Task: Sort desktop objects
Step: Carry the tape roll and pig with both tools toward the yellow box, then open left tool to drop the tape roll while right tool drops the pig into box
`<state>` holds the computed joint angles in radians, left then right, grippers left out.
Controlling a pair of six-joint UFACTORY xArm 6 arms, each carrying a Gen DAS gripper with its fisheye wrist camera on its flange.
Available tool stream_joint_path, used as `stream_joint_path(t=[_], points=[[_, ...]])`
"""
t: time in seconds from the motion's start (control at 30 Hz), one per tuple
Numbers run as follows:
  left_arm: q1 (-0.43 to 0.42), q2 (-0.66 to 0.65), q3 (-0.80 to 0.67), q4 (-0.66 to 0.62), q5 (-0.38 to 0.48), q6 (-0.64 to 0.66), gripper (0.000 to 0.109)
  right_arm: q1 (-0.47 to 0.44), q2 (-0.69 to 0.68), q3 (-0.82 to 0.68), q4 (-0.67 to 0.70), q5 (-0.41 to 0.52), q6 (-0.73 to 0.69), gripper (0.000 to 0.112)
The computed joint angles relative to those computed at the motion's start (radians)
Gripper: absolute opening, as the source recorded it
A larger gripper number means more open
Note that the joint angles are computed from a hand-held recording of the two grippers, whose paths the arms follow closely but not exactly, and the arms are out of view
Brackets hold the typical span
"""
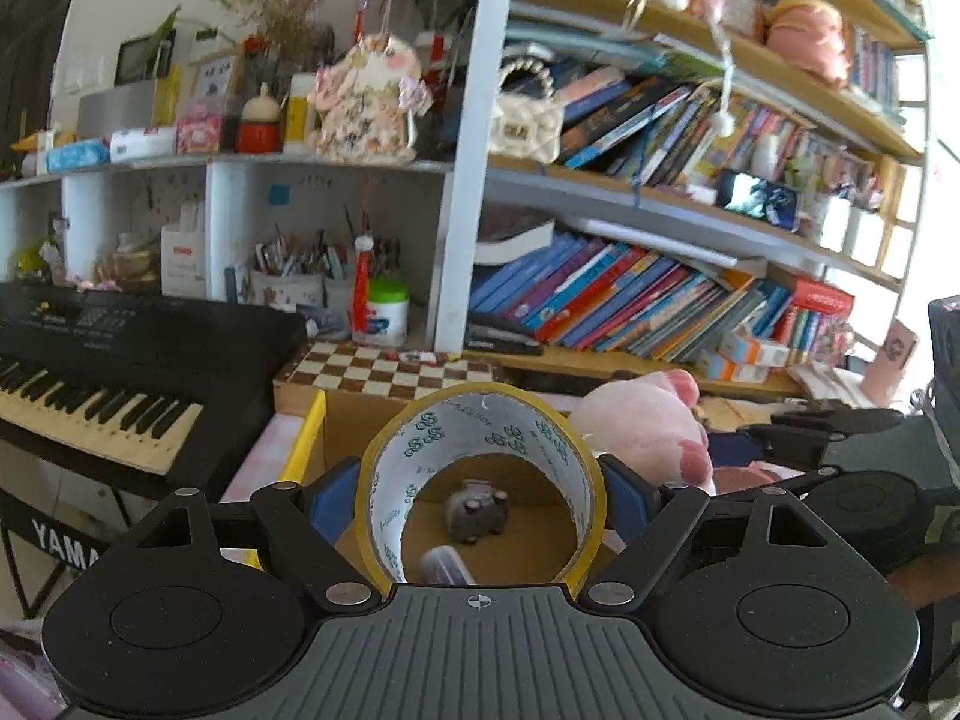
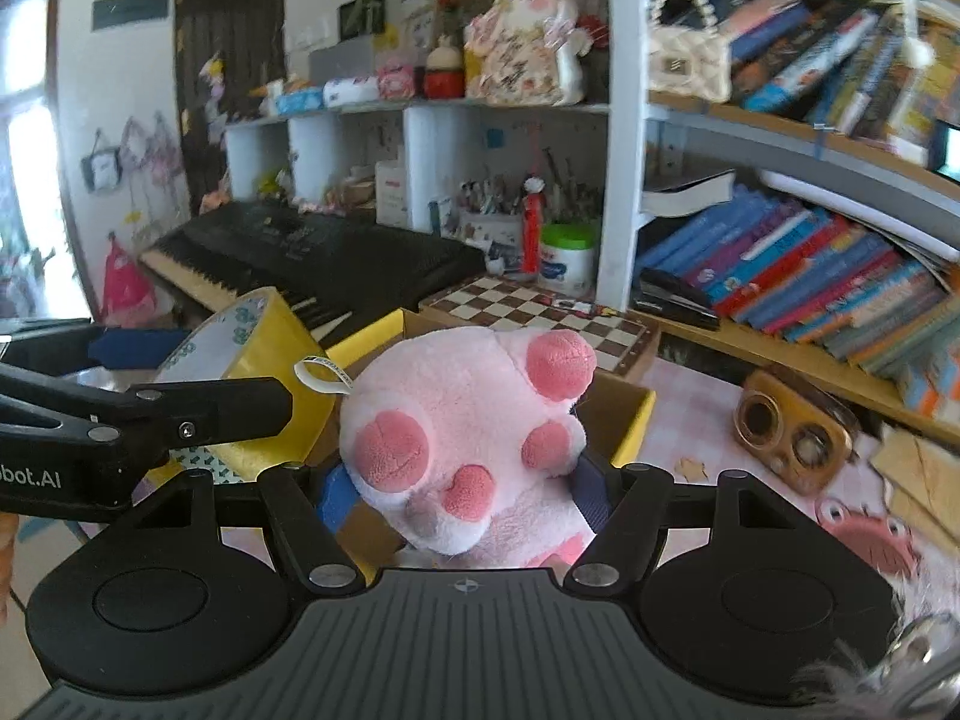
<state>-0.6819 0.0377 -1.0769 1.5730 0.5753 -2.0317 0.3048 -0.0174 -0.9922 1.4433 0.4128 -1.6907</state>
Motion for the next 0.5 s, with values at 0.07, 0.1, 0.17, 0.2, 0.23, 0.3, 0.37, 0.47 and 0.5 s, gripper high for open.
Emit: stream_joint_path(t=[0.07,0.1,0.17,0.2,0.23,0.3,0.37,0.47,0.5], points=[[0.044,0.043,-0.031,-0.047,-0.067,0.042,0.084,-0.007,0.081,-0.075,-0.110,0.020,0.064,0.068],[0.065,0.068,-0.047,-0.083,-0.100,0.071,0.084,-0.009,0.119,-0.109,-0.151,0.029,0.083,0.067],[0.100,0.102,-0.061,-0.109,-0.154,0.073,0.084,-0.015,0.190,-0.176,-0.214,0.063,0.091,0.067],[0.111,0.115,-0.066,-0.110,-0.171,0.066,0.084,-0.013,0.219,-0.204,-0.262,0.070,0.116,0.067],[0.117,0.126,-0.073,-0.134,-0.172,0.086,0.084,-0.008,0.242,-0.225,-0.303,0.070,0.134,0.067],[0.120,0.150,-0.089,-0.197,-0.159,0.154,0.084,-0.002,0.291,-0.270,-0.368,0.074,0.152,0.067],[0.130,0.172,-0.102,-0.248,-0.168,0.203,0.084,0.006,0.336,-0.308,-0.451,0.070,0.189,0.067],[0.136,0.209,-0.127,-0.319,-0.169,0.290,0.084,0.015,0.383,-0.338,-0.561,0.056,0.223,0.067],[0.137,0.222,-0.138,-0.344,-0.169,0.320,0.084,0.017,0.397,-0.346,-0.594,0.049,0.234,0.067]])
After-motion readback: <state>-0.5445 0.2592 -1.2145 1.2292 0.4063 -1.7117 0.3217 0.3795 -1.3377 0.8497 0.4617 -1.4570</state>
